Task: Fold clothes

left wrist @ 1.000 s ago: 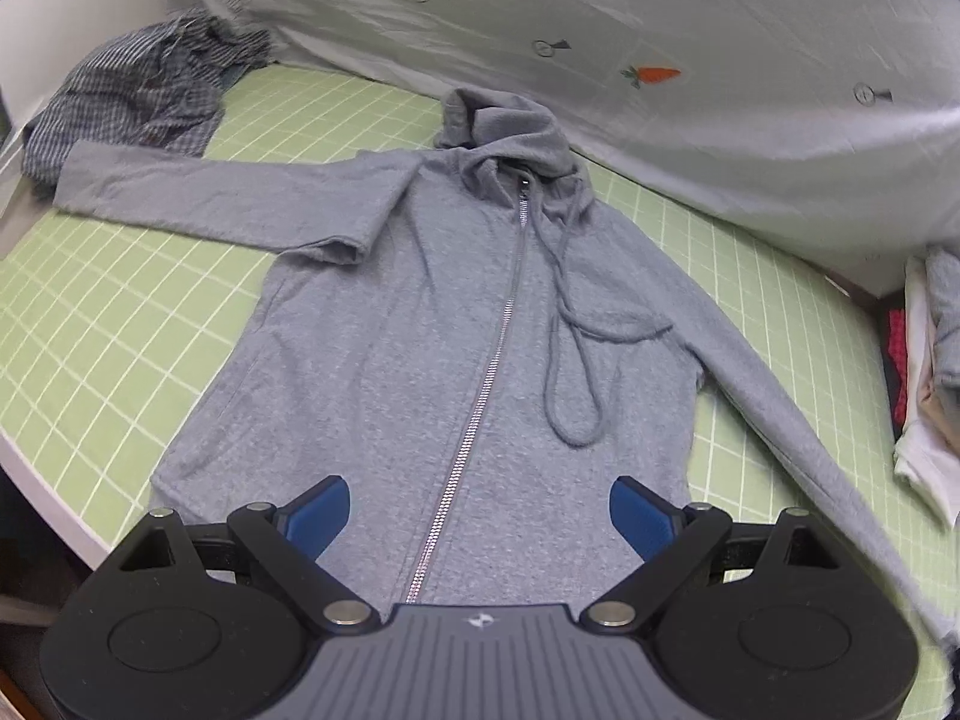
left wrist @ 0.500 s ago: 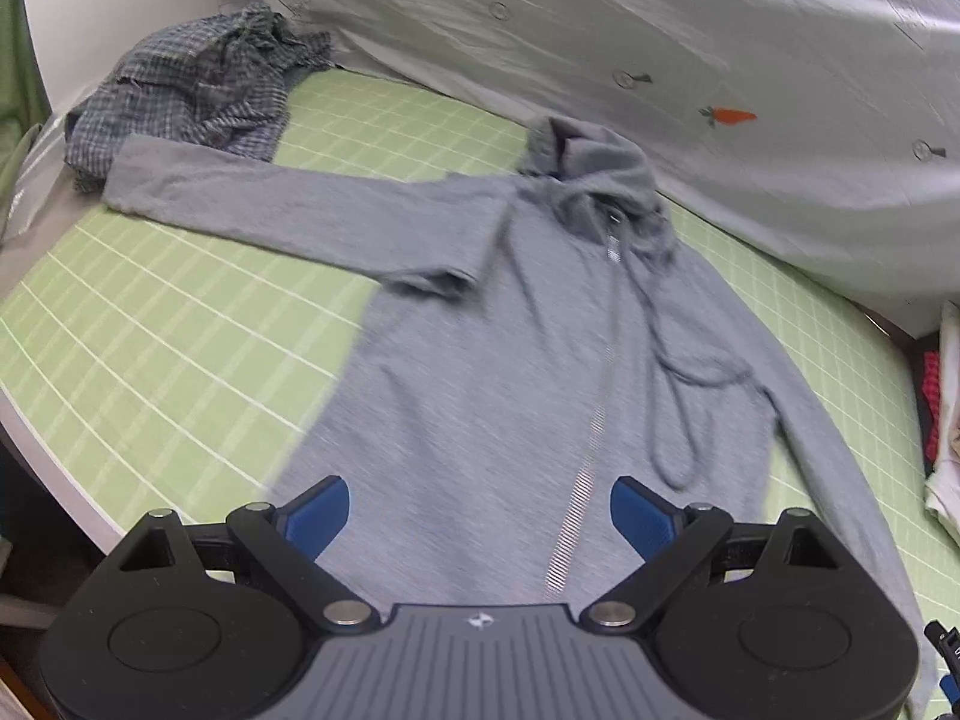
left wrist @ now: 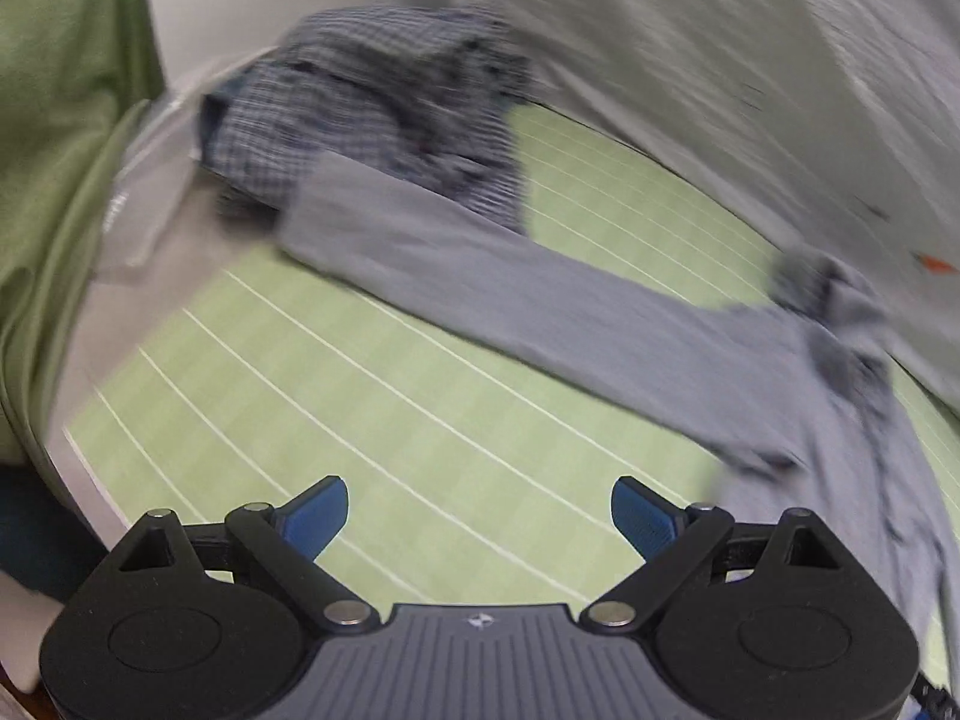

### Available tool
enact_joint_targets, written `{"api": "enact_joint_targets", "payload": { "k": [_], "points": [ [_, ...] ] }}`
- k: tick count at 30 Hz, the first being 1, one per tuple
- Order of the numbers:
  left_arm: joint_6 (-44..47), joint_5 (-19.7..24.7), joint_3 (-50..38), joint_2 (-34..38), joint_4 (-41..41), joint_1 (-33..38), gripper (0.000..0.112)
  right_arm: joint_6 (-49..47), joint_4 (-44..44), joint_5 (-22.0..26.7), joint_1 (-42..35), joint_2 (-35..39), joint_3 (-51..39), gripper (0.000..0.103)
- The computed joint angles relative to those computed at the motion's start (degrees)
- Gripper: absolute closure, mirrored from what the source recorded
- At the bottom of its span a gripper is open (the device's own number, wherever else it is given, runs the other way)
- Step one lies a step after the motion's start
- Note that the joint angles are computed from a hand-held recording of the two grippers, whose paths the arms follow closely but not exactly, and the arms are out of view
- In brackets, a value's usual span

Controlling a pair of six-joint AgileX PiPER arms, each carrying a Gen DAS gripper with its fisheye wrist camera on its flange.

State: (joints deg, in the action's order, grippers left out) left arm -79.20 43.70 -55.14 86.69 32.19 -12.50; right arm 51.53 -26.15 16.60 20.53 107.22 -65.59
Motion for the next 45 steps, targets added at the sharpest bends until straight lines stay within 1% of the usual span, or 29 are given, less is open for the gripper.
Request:
{"api": "enact_joint_targets", "payload": {
  "k": [2,5,6,8,10,14,18,21,23,24,25,26,27,29,31,34,35,36,38,42,44,45],
  "points": [
    [8.1,-4.0,0.8,0.3,-2.5,7.6,0.018,5.9,-1.9,4.0,4.0,3.3,-4.6,0.000],
    [21.4,-8.8,-1.1,3.8,-7.5,17.6,0.018,8.5,-1.0,10.7,8.1,8.8,-12.7,0.000],
    [25.4,-10.0,-2.1,5.5,-9.3,20.2,0.018,9.2,-1.5,13.0,9.1,10.4,-15.1,0.000],
    [33.1,-11.8,-5.0,9.4,-13.2,25.1,0.018,10.2,-3.3,19.2,11.3,13.9,-20.8,0.000],
    [39.4,-12.4,-8.8,13.9,-16.7,29.0,0.018,9.4,-4.2,25.1,13.1,16.9,-25.8,0.000],
    [48.1,-13.9,-15.3,20.6,-23.1,34.3,0.018,13.1,-5.4,29.5,14.3,19.6,-30.4,0.000],
    [54.9,-15.4,-19.7,25.3,-27.3,36.3,0.018,16.2,-6.6,32.0,15.0,21.6,-33.6,0.000],
    [56.0,-15.5,-21.9,27.6,-26.9,36.5,0.018,18.1,-7.6,32.9,15.5,22.0,-34.4,0.000],
    [57.3,-16.1,-22.1,28.1,-28.4,36.9,0.018,19.0,-7.9,33.5,15.7,22.3,-34.9,0.000],
    [58.4,-16.1,-22.3,28.4,-29.9,37.2,0.021,19.4,-8.1,33.8,15.8,22.5,-35.2,0.000],
    [60.0,-16.5,-22.0,28.4,-32.0,37.8,0.030,19.7,-8.3,34.0,15.9,22.7,-35.5,0.000],
    [60.3,-17.2,-21.3,28.2,-33.0,38.1,0.040,20.1,-8.5,34.3,15.9,22.8,-35.8,0.000],
    [60.5,-18.0,-20.6,27.8,-33.8,38.4,0.046,20.4,-8.7,34.4,16.0,22.9,-35.9,0.000],
    [61.6,-18.4,-19.6,27.0,-33.7,38.5,0.079,21.0,-9.3,34.1,16.1,22.9,-35.7,0.000],
    [60.8,-18.9,-18.0,25.6,-31.3,38.3,0.096,21.6,-9.9,33.9,16.3,23.0,-35.4,0.000],
    [55.9,-19.8,-15.1,22.9,-24.1,37.7,0.104,22.5,-10.8,33.5,16.4,23.0,-35.1,0.000],
    [54.3,-20.2,-13.6,21.6,-21.6,37.8,0.105,22.7,-11.1,33.4,16.5,23.0,-34.9,0.000],
    [50.8,-20.0,-12.4,20.5,-17.5,37.7,0.105,22.9,-11.5,33.1,16.5,22.9,-34.6,0.000],
    [41.9,-18.5,-9.9,18.4,-7.9,37.3,0.106,23.8,-12.4,32.5,16.7,22.7,-33.8,0.000],
    [33.4,-15.8,-4.9,13.8,-0.1,39.5,0.106,25.7,-14.6,31.2,17.1,22.1,-32.0,0.000],
    [25.9,-12.7,-3.1,12.3,7.0,39.5,0.106,25.8,-15.0,30.4,17.1,21.6,-31.1,0.000],
    [23.0,-11.5,-2.2,11.6,8.9,39.8,0.106,25.5,-15.0,29.9,17.0,21.4,-30.7,0.000]
  ]
}}
